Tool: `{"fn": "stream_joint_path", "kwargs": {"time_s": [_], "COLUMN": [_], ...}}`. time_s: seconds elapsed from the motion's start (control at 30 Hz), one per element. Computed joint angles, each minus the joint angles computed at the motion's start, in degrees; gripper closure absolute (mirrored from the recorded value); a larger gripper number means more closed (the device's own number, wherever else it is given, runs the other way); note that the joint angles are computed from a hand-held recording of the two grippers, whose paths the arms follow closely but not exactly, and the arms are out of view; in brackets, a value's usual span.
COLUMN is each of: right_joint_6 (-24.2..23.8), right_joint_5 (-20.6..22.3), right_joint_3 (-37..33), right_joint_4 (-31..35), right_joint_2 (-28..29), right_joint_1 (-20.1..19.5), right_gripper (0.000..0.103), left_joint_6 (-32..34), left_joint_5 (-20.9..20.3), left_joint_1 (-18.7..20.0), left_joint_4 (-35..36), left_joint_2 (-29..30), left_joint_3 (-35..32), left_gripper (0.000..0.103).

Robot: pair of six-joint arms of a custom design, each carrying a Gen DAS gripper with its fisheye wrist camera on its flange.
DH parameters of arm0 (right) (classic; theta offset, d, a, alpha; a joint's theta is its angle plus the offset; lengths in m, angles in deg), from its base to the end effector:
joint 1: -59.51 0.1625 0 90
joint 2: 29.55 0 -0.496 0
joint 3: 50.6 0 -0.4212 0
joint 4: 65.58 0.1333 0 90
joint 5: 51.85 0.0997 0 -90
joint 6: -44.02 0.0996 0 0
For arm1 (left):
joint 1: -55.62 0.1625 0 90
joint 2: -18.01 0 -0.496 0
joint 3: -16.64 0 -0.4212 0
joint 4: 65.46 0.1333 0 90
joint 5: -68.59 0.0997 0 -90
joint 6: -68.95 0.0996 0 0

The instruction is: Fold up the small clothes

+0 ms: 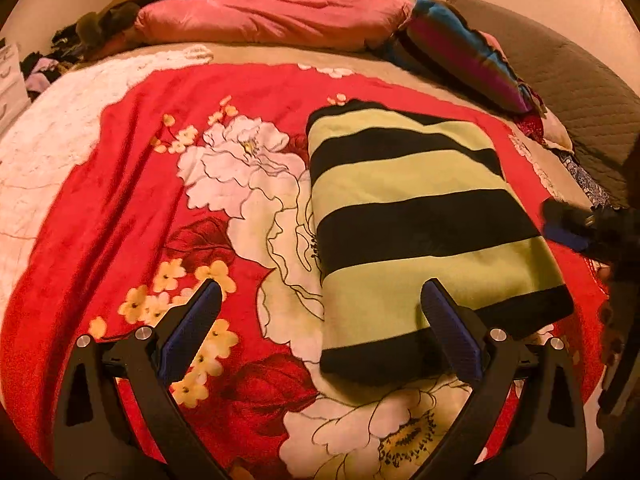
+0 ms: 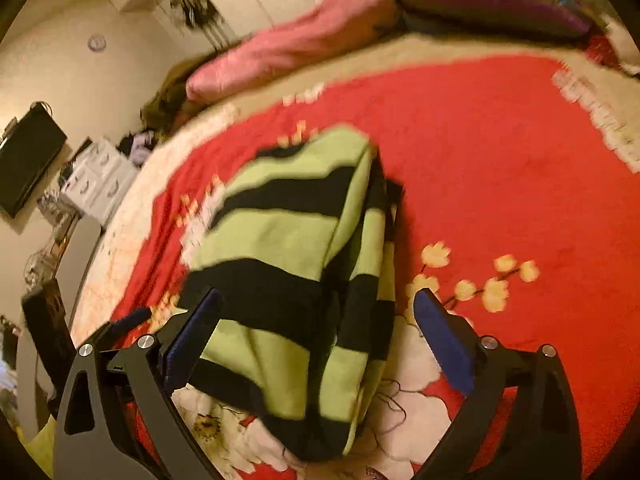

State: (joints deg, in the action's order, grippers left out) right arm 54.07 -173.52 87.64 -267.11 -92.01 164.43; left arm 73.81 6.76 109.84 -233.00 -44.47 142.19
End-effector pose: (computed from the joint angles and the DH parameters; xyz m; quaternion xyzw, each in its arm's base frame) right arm 0.1975 -0.4268 0.1835 -0.0448 -0.9183 0.3445 0.1897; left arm -0.1685 -0.5422 0.1667 0.3054 0.9130 -0.1821 0.2001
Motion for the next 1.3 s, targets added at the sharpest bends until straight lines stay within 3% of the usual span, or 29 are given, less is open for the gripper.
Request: {"fn": "stream_joint_path", "kwargs": {"time_s": [0.07, 0.33, 0.43, 0.5, 0.6, 0.63, 0.8, 1.0, 1.3], "right_joint_6": [0.64, -3.11, -3.59, -4.28, -4.73, -5.34, -5.66, -5.57, -3.12], "right_joint_5": [2.23, 10.02, 11.11, 11.47, 15.61, 15.8, 12.71, 11.02, 11.8], "right_joint_3": [-0.53, -0.76, -1.44, -1.99, -2.33, -2.59, -2.97, -3.55, -3.99], "right_joint_4": [3.53, 4.09, 5.19, 5.77, 4.97, 4.94, 2.4, 0.62, 0.75], "right_joint_2": [-0.25, 0.65, 1.11, 1.36, 2.1, 2.32, 3.0, 3.46, 5.6], "right_joint_1": [-2.27, -7.59, -8.15, -8.15, -9.0, -8.68, -5.57, -2.09, 0.16], "right_gripper": [0.007, 0.005, 0.005, 0.007, 0.027, 0.034, 0.041, 0.042, 0.042], "left_joint_6": [-0.49, -3.8, -5.36, -5.1, -5.5, -5.45, -3.92, -4.74, -3.57], "left_joint_5": [-1.57, -7.51, -11.08, -13.22, -14.04, -14.43, -14.31, -15.05, -10.19], "left_joint_1": [0.8, 3.36, 4.35, 4.66, 4.9, 4.99, 4.42, 4.29, 3.0], "left_joint_4": [1.44, 8.2, 9.85, 10.4, 10.2, 9.77, 8.5, 7.35, 7.44], "left_joint_2": [0.55, 3.74, 4.73, 4.95, 5.12, 4.98, 3.77, 1.64, -2.66], "left_joint_3": [-0.92, -5.67, -6.99, -7.3, -7.24, -7.06, -6.4, -6.22, -4.02], "left_gripper": [0.01, 0.012, 0.028, 0.045, 0.052, 0.054, 0.065, 0.067, 0.067]}}
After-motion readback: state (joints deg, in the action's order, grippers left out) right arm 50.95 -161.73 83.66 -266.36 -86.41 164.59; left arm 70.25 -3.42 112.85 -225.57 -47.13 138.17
